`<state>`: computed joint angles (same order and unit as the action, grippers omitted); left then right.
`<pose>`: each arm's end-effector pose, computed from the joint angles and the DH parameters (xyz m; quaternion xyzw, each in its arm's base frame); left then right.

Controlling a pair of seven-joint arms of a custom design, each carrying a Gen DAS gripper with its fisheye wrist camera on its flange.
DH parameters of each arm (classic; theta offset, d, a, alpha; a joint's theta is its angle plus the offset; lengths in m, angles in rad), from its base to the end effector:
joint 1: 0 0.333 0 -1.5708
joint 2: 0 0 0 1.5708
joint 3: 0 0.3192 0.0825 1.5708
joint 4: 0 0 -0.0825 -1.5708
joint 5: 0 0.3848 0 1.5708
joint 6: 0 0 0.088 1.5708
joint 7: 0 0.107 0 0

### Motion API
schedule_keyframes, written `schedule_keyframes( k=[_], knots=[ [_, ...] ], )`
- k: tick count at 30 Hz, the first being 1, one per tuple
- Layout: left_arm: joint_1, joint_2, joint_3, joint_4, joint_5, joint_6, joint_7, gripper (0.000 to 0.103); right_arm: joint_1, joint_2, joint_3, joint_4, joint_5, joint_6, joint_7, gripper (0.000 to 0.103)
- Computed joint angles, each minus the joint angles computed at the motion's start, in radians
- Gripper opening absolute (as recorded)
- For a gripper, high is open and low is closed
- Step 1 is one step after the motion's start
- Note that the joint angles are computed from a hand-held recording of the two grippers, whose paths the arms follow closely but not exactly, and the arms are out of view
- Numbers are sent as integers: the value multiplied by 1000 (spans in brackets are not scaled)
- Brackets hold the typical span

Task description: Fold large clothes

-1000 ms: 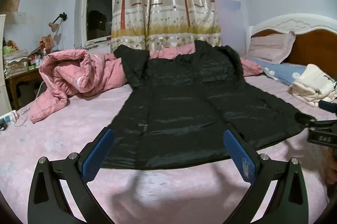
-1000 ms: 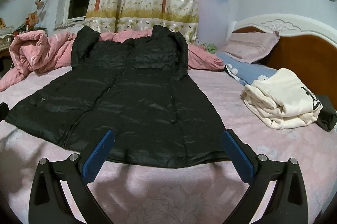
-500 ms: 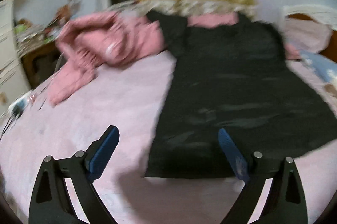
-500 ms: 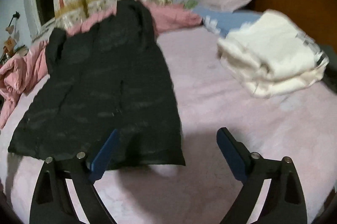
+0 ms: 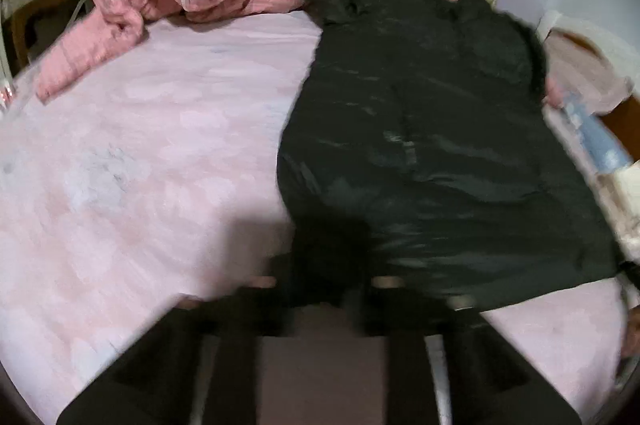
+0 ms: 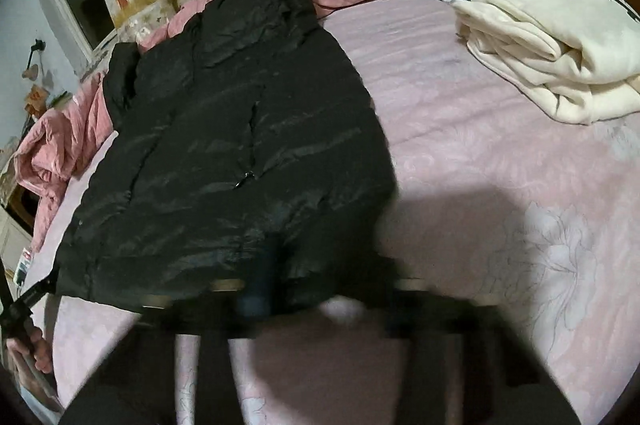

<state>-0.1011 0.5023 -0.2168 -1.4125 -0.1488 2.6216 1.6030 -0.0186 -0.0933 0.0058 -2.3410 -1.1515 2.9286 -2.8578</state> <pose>0.7251 -0.1957 0.5027 -0.5959 0.7165 -0.3393 0.1278 0.5169 0.0513 0.4247 -0.3414 0.8503 -0.2460 0.3161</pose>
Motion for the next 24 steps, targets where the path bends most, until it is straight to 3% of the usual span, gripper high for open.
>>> schedule_keyframes(
  k=[4, 8, 14, 16, 19, 21, 22, 23, 24],
  knots=[
    [35, -149, -39, -216, -69, 197, 47, 7, 11, -90, 47, -41, -118, -111, 141, 6],
    [59, -254, -60, -332, -127, 242, 138, 7, 22, -215, 86, -127, -142, -160, 179, 6],
    [62, -375, -46, -516, -235, 297, 265, 8, 58, -335, 164, -213, -45, -266, 91, 6],
    [33, -391, -17, -553, -180, 329, 245, 11, 61, -348, 185, -217, -22, -299, 73, 6],
    [17, -389, -5, -559, -155, 380, 234, 22, 69, -334, 235, -180, -6, -441, 45, 14],
    [22, -395, -19, -572, -180, 429, 268, 39, 86, -326, 241, -166, -14, -486, 42, 20],
    [29, -403, -32, -584, -208, 464, 300, 47, 97, -323, 246, -156, -12, -522, 26, 29],
    [36, -408, -46, -592, -236, 492, 329, 64, 107, -321, 248, -152, -13, -547, 22, 44],
    [59, -419, -83, -604, -323, 521, 408, 74, 116, -320, 259, -145, -23, -588, 21, 53]
  ],
)
